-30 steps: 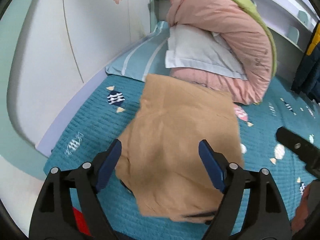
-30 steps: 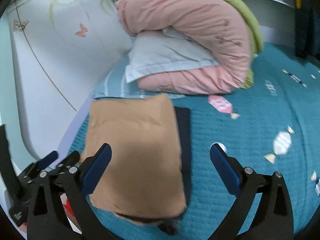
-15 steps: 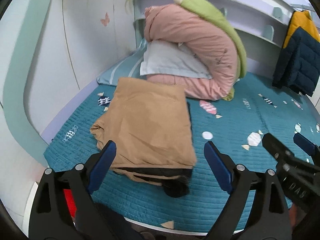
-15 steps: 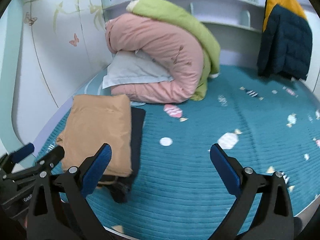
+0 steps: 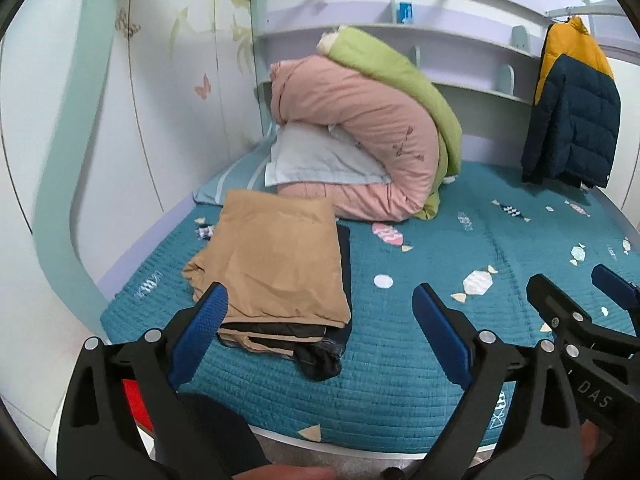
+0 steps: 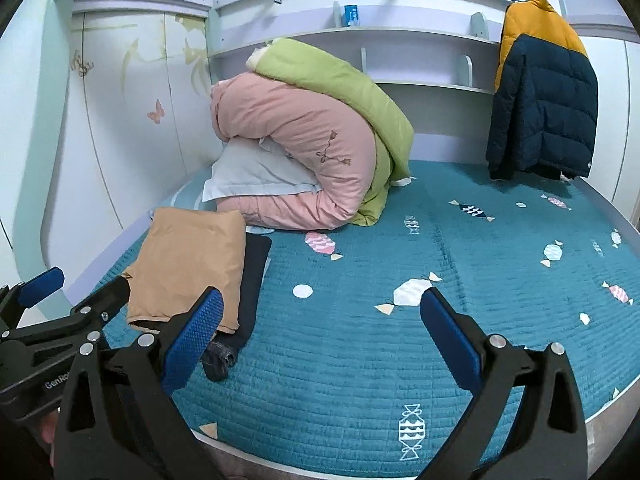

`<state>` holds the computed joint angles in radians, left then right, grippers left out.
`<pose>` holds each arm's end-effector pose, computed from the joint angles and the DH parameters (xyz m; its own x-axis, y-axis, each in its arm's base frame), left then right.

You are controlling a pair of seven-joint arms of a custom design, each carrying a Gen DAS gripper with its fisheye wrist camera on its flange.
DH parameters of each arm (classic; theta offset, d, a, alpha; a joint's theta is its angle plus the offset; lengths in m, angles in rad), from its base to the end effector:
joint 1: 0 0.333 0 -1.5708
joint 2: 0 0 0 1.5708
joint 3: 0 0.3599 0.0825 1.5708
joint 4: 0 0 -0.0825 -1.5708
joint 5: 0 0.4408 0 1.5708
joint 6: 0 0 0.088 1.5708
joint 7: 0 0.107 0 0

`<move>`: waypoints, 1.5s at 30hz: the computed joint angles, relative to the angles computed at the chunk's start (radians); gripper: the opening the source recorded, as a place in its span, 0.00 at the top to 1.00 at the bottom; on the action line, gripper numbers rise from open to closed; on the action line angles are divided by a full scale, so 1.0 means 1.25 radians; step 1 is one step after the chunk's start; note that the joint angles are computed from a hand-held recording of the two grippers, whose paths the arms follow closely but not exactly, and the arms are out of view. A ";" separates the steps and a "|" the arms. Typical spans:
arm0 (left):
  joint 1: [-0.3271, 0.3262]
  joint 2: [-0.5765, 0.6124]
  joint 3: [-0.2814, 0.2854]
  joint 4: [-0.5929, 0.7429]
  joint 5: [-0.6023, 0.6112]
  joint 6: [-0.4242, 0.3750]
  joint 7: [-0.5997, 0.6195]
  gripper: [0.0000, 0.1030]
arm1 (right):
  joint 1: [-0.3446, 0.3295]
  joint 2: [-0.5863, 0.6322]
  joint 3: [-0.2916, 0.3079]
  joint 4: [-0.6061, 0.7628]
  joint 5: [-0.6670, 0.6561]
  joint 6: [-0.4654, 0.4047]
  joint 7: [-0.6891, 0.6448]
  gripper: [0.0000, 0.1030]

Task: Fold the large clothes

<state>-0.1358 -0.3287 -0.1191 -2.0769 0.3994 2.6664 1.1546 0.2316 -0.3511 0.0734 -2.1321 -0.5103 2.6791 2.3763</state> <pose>0.5260 -0.1600 0.7045 -0.0688 -0.9931 -0.0948 -0.5621 0.1171 -0.8187 0.5087 0.1828 0.6854 -0.0722 -0.9890 -0.1292 -0.5580 0.1474 -0.8166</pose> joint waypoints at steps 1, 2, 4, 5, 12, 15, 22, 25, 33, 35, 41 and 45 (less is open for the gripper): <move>0.002 -0.007 -0.005 -0.004 0.014 0.003 -0.014 0.09 | 0.002 -0.005 -0.003 -0.004 0.002 0.006 -0.004 0.07; 0.002 -0.012 -0.006 -0.006 0.015 0.003 -0.017 0.09 | -0.003 -0.011 -0.001 -0.008 -0.004 0.011 0.000 0.07; -0.002 -0.025 -0.007 -0.012 0.009 0.004 -0.025 0.09 | -0.006 -0.025 0.001 -0.019 -0.014 0.022 0.003 0.07; -0.002 -0.032 -0.009 -0.017 0.010 0.005 -0.032 0.09 | -0.006 -0.032 0.000 -0.022 -0.017 0.028 -0.002 0.07; -0.006 -0.057 -0.012 -0.028 0.020 0.004 -0.055 0.09 | -0.034 -0.069 0.026 -0.036 -0.076 0.023 0.025 0.07; -0.013 -0.060 -0.008 -0.030 0.014 0.003 -0.056 0.09 | -0.046 -0.081 0.037 -0.041 -0.098 0.018 0.050 0.07; -0.003 -0.067 -0.021 -0.034 0.036 -0.001 -0.082 0.09 | -0.051 -0.092 0.047 -0.044 -0.126 -0.007 0.068 0.07; 0.003 -0.072 -0.025 -0.039 0.054 0.005 -0.095 0.09 | -0.047 -0.095 0.043 -0.046 -0.129 -0.006 0.072 0.07; 0.007 -0.082 -0.032 -0.045 0.087 0.006 -0.112 0.09 | -0.034 -0.099 0.024 -0.053 -0.105 0.001 0.047 0.07; -0.003 -0.079 -0.025 -0.043 0.076 0.000 -0.101 0.09 | -0.033 -0.099 0.023 -0.052 -0.100 -0.004 0.040 0.07; -0.019 -0.073 -0.016 -0.037 0.048 -0.020 -0.075 0.09 | -0.024 -0.099 0.016 -0.051 -0.073 -0.024 0.017 0.07; -0.018 -0.072 -0.019 -0.035 0.045 -0.028 -0.071 0.09 | -0.025 -0.100 0.017 -0.051 -0.069 -0.032 0.013 0.07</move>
